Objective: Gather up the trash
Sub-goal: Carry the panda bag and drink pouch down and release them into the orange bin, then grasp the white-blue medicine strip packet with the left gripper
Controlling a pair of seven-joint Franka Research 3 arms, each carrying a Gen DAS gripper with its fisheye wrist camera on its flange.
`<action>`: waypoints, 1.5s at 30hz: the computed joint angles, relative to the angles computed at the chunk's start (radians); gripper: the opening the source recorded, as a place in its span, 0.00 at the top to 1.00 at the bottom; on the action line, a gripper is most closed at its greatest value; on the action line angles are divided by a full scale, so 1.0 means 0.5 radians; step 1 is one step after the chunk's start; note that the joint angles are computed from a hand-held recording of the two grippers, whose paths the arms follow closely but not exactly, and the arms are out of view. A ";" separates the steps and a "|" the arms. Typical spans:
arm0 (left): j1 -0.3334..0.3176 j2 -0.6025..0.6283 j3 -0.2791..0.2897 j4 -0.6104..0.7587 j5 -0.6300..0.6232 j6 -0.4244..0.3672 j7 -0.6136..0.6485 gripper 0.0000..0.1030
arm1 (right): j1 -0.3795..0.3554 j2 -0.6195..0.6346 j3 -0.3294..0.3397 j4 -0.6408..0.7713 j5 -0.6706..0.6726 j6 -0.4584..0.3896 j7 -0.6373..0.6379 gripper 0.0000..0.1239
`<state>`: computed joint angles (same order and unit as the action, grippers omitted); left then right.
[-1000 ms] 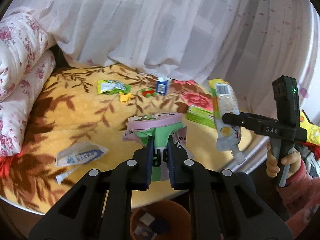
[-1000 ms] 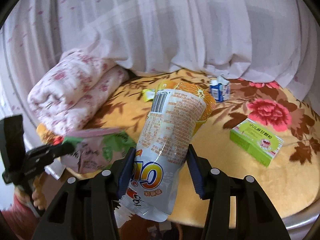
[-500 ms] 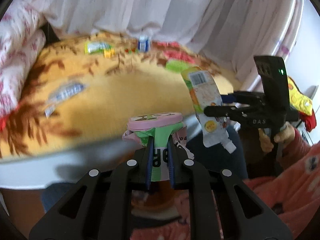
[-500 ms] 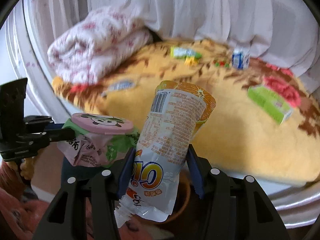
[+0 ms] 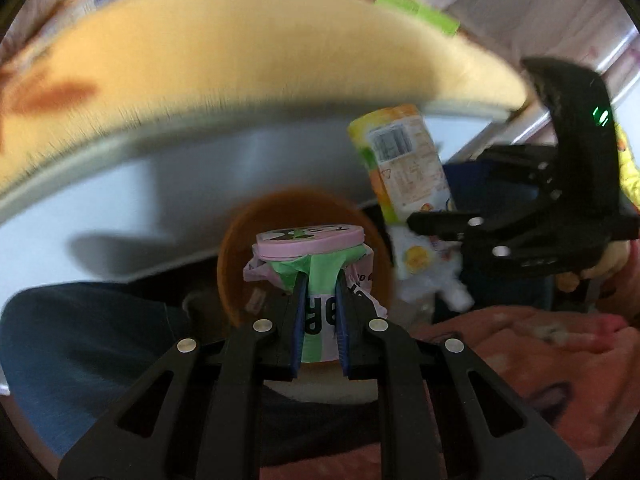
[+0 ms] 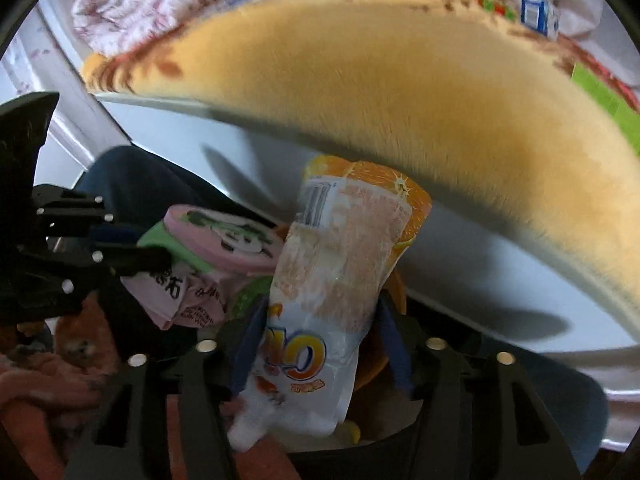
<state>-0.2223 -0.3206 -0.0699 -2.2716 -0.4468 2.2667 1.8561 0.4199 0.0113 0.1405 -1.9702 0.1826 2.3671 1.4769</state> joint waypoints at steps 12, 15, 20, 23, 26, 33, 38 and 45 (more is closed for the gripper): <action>0.008 0.019 -0.057 -0.007 0.218 0.255 -0.152 0.31 | -0.047 -0.095 -0.025 -0.068 0.006 0.107 0.096 0.40; 0.008 -0.042 -0.056 -0.013 0.298 0.299 -0.187 0.30 | -0.052 -0.113 -0.022 -0.056 0.021 0.130 0.104 0.40; 0.026 -0.074 -0.020 0.062 0.447 0.458 -0.160 0.20 | -0.061 -0.128 -0.021 -0.018 0.041 0.178 0.085 0.37; 0.098 -0.005 -0.022 0.183 0.600 0.522 -0.234 0.19 | -0.060 -0.143 -0.019 -0.021 0.071 0.214 0.077 0.36; 0.149 0.090 0.009 0.297 0.652 0.569 -0.271 0.19 | -0.060 -0.160 -0.019 -0.040 0.108 0.251 0.067 0.36; 0.258 0.395 0.009 0.656 0.694 0.470 -0.237 0.19 | -0.068 -0.168 -0.022 -0.033 0.121 0.270 0.081 0.34; 0.339 0.621 -0.034 0.891 0.742 0.372 -0.120 0.19 | -0.075 -0.158 -0.024 -0.018 0.123 0.272 0.095 0.34; 0.430 0.862 -0.106 1.120 0.752 0.288 -0.089 0.24 | -0.078 -0.125 -0.027 0.023 0.120 0.267 0.111 0.34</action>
<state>-0.0073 0.1105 -0.1229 -1.7114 -0.0706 2.4104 1.8116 0.3810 -0.0512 0.1269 -1.9588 0.2428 2.5005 1.5322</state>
